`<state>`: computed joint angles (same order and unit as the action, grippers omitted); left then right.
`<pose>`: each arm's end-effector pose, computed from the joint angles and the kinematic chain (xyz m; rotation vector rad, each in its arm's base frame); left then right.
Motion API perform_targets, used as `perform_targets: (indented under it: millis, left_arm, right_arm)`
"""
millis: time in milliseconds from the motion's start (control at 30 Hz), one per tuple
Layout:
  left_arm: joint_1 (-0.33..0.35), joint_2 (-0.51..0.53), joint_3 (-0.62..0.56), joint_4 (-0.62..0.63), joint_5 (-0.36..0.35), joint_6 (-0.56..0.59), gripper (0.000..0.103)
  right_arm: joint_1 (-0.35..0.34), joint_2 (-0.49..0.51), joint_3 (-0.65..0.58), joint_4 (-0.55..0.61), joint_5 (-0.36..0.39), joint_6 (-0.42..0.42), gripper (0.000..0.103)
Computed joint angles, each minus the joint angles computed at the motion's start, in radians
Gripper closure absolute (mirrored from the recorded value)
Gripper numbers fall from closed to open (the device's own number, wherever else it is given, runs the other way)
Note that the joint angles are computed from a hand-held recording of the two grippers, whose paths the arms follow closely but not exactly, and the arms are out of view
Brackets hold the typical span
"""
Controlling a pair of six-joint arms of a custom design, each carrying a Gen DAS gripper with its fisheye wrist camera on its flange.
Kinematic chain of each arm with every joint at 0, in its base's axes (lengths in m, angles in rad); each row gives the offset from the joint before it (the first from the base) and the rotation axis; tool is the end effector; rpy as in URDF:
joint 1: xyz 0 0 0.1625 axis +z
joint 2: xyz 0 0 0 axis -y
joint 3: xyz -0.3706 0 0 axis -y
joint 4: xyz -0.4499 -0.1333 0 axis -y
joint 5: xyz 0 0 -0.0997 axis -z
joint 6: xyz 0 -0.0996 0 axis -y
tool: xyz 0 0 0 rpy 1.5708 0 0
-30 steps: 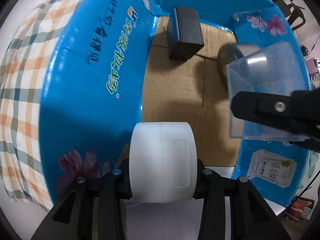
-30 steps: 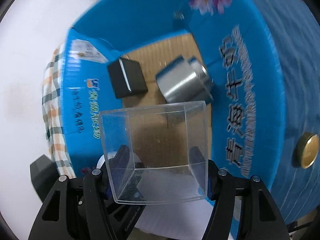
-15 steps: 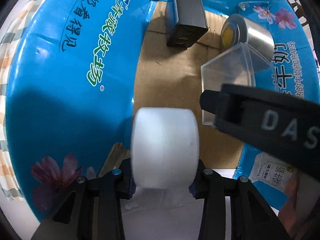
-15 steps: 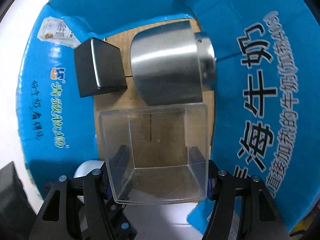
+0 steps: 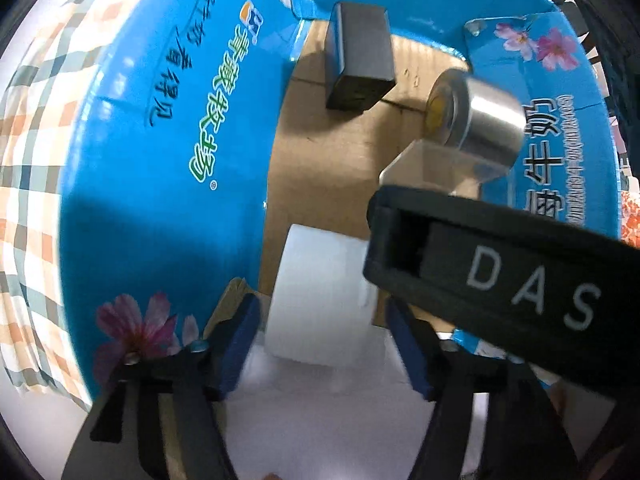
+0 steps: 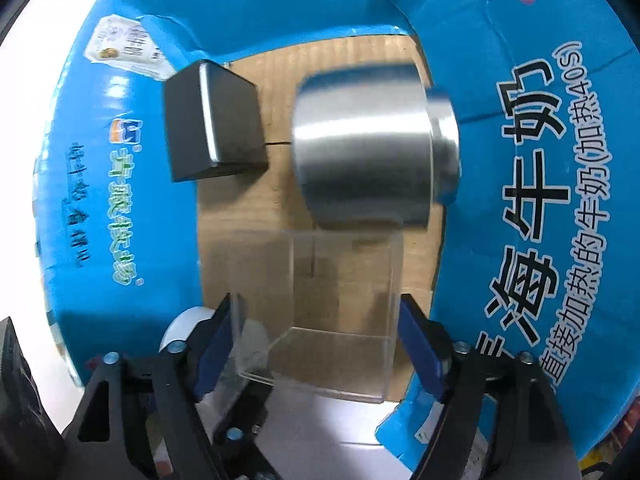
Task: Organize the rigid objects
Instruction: 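Open both tools to release tape roll and cube in the box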
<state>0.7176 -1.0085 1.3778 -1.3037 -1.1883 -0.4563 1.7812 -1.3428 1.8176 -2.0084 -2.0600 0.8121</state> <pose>-0.3719 -0.5509 0.1801 0.6332 2.3601 0.3496 0.2058 -0.5494 0.2263 -0.7831 -2.5661 0.2841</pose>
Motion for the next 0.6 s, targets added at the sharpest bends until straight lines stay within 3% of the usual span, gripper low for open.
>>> perform_targets:
  millis: [200, 300, 600]
  left_arm:
    - [-0.033, -0.014, -0.023, -0.009, 0.056, 0.009, 0.002]
    - [-0.046, -0.026, -0.027, -0.001, 0.101, 0.016, 0.0]
    - [-0.071, -0.101, -0.001, -0.064, 0.147, -0.017, 0.0]
  right_arm:
    - [0.027, -0.022, -0.017, 0.033, -0.026, -0.016, 0.011]
    - [0.051, -0.038, -0.029, 0.066, -0.043, -0.039, 0.003]
    - [0.147, -0.136, -0.05, 0.174, -0.117, -0.038, 0.002]
